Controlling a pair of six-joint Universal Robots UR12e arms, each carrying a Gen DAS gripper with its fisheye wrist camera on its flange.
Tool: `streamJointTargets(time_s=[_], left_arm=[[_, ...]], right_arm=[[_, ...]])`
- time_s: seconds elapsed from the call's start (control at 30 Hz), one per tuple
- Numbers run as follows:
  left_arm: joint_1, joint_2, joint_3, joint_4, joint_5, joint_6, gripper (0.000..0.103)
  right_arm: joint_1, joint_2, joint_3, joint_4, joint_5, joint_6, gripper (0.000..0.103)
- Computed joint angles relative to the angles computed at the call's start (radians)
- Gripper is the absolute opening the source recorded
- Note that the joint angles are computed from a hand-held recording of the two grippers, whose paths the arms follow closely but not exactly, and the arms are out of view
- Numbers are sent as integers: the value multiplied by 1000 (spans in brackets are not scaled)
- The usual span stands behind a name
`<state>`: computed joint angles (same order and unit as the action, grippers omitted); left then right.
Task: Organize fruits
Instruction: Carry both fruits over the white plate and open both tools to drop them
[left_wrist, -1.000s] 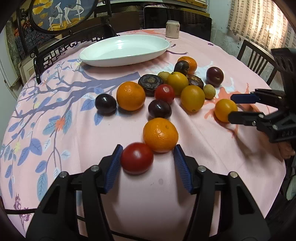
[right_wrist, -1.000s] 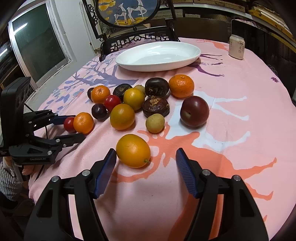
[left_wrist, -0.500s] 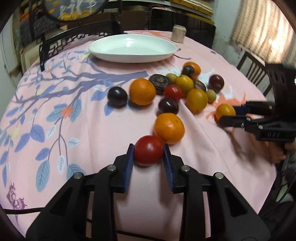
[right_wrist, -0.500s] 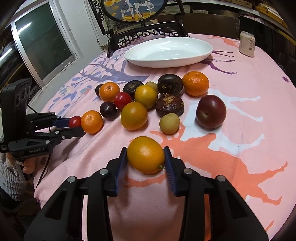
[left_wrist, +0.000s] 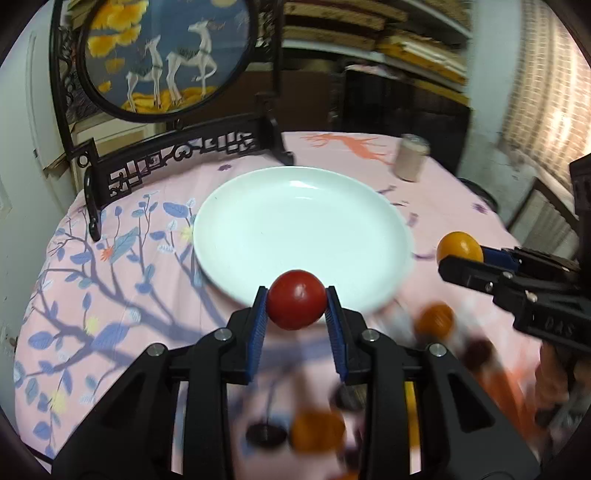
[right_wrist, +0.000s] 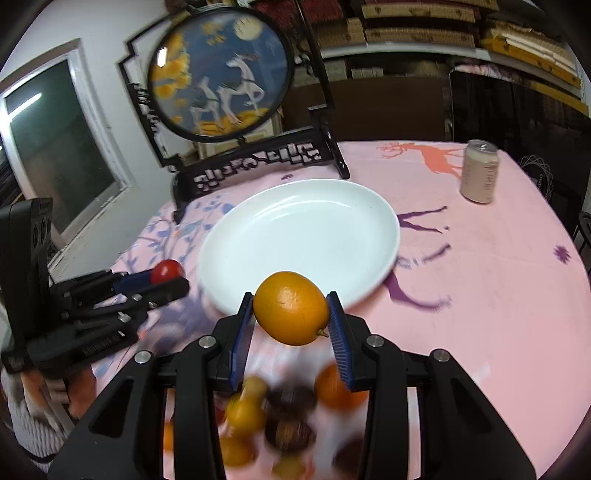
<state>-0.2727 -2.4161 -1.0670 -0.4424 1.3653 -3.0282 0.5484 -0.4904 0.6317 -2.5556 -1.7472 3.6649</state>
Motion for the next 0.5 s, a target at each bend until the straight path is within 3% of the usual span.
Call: streamJointTargets(time_s=[0.17,0.27,0.3,0.33,0.37,0.5], left_arm=[[-5,-64,102,-80,-1,5,32],[-7,-75,110,-68,-4,12,50],[-6,-75,108,-59,-11,10,57],[-5,-75,106,-49,-16,10,60],[-4,-74,103,-44,-17,10,60],[3,-55,67,-19,-21,-2,60]], right_arm=[[-28,112,-198,143,57,44,40],[-32,134,-239,187,52,42,43],[-33,133,-232,173,53,39,45],[-33,120,-202,133,50,42,57],[-32,112,-182,104,37,48,62],[-26,62,-83,-4,14,41,62]])
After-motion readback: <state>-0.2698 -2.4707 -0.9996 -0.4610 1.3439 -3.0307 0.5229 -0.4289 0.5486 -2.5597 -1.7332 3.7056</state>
